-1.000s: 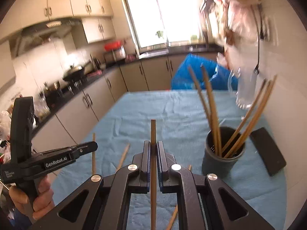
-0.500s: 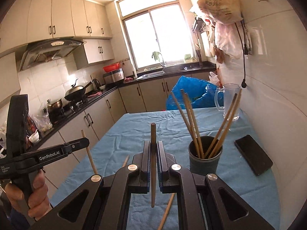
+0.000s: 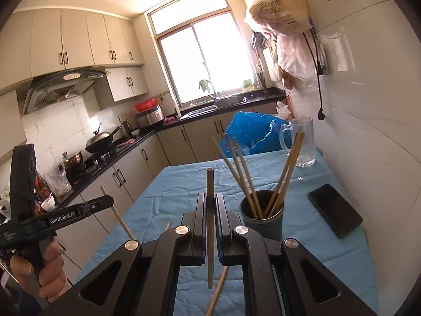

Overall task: Organize utensils
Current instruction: 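Lift both held chopsticks and carry them toward the black cup, then lower both held chopsticks into the black cup and open both grippers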

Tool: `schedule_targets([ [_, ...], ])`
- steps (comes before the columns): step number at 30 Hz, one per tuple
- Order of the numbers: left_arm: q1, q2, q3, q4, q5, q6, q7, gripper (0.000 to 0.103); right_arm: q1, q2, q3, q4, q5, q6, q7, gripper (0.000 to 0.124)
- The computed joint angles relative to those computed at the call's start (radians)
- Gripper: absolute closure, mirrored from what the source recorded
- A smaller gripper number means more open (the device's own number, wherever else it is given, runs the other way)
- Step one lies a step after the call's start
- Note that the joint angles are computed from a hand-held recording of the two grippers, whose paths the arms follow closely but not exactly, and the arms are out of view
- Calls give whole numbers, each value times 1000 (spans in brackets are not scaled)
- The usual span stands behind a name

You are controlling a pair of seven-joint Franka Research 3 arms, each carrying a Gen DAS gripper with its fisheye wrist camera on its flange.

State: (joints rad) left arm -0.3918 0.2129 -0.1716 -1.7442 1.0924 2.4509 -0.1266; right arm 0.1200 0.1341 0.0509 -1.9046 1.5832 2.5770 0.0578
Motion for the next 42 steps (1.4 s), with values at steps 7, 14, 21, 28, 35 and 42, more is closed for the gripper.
schedule_targets([
  [7,-9,8,-2,20,-6,-9,21,98,-11,-18,-12,-10,32,-4,-10,117],
  [14,-18,17,-2,38,-13,-12,40,98,-23,-24,-22,-14,49,-9,-5,117],
  [21,-25,22,0,49,-20,-17,53,98,-32,-27,-30,-16,60,-11,1,117],
  [28,-35,40,1,80,-30,-19,77,98,-39,-35,-35,-22,81,-9,2,117],
  [35,-45,59,9,108,-43,-11,103,98,-47,-36,-42,-23,84,-15,17,117],
  [42,-54,78,15,141,-55,-8,129,98,-52,-38,-46,-26,87,-15,24,117],
])
